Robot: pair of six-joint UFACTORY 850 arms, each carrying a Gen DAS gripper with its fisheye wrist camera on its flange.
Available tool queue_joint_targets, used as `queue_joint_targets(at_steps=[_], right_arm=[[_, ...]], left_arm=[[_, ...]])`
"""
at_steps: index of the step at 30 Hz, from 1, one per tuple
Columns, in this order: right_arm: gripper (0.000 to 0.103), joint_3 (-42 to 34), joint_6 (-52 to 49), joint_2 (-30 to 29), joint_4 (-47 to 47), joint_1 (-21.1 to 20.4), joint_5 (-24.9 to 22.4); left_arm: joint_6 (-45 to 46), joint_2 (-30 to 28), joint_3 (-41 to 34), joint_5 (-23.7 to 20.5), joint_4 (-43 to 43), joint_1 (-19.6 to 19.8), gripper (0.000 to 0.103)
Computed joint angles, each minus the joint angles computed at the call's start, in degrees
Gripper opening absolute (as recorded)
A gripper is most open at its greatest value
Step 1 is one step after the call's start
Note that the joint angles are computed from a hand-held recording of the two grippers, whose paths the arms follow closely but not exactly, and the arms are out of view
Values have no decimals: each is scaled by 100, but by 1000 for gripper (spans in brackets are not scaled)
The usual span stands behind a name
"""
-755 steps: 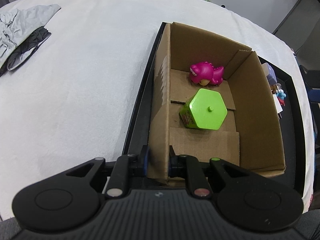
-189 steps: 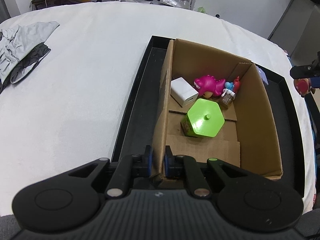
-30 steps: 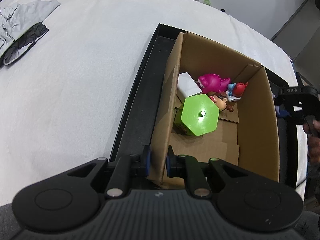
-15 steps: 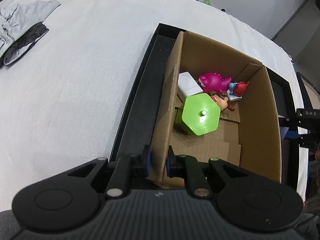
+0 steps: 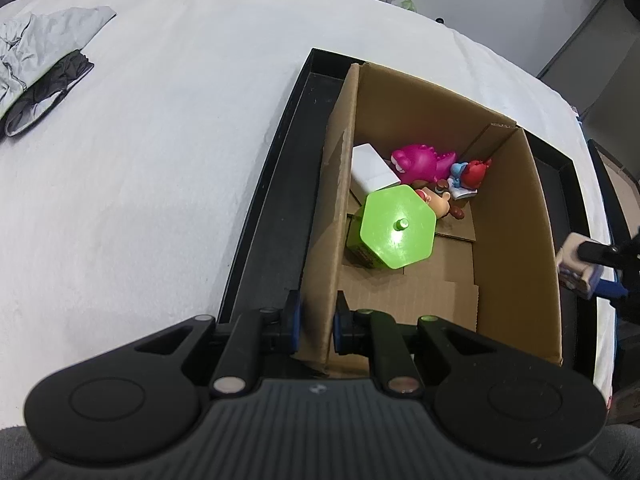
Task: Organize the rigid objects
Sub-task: 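Lift the lavender block with the right gripper and carry it over the box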
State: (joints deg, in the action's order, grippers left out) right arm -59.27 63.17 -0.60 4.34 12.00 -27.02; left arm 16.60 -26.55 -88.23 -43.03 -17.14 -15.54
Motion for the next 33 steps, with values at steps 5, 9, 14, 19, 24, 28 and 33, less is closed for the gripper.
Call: queue_joint_targets(at_steps=[5, 9, 14, 19, 24, 28, 33], right_arm=[[44, 15, 521, 123, -300, 133, 78], [44, -91, 882, 78, -544, 248, 79], [44, -310, 1162, -29, -777, 358, 65], [44, -586, 1307, -204, -993, 462, -50], [44, -963, 1183, -466, -1000, 553, -378], [44, -1277, 1093, -678, -1046, 631, -557], [44, -1583, 1184, -905, -1276, 728, -652]], left_arm=[[76, 18, 28, 20, -84, 31, 14], [122, 24, 40, 30, -109, 35, 14], [226, 26, 44, 5, -259, 71, 14], [423, 31, 62, -22, -436, 120, 15], [516, -7, 32, -82, -565, 163, 15], [596, -42, -2, -142, -679, 203, 15], [739, -47, -2, -222, -875, 267, 15]])
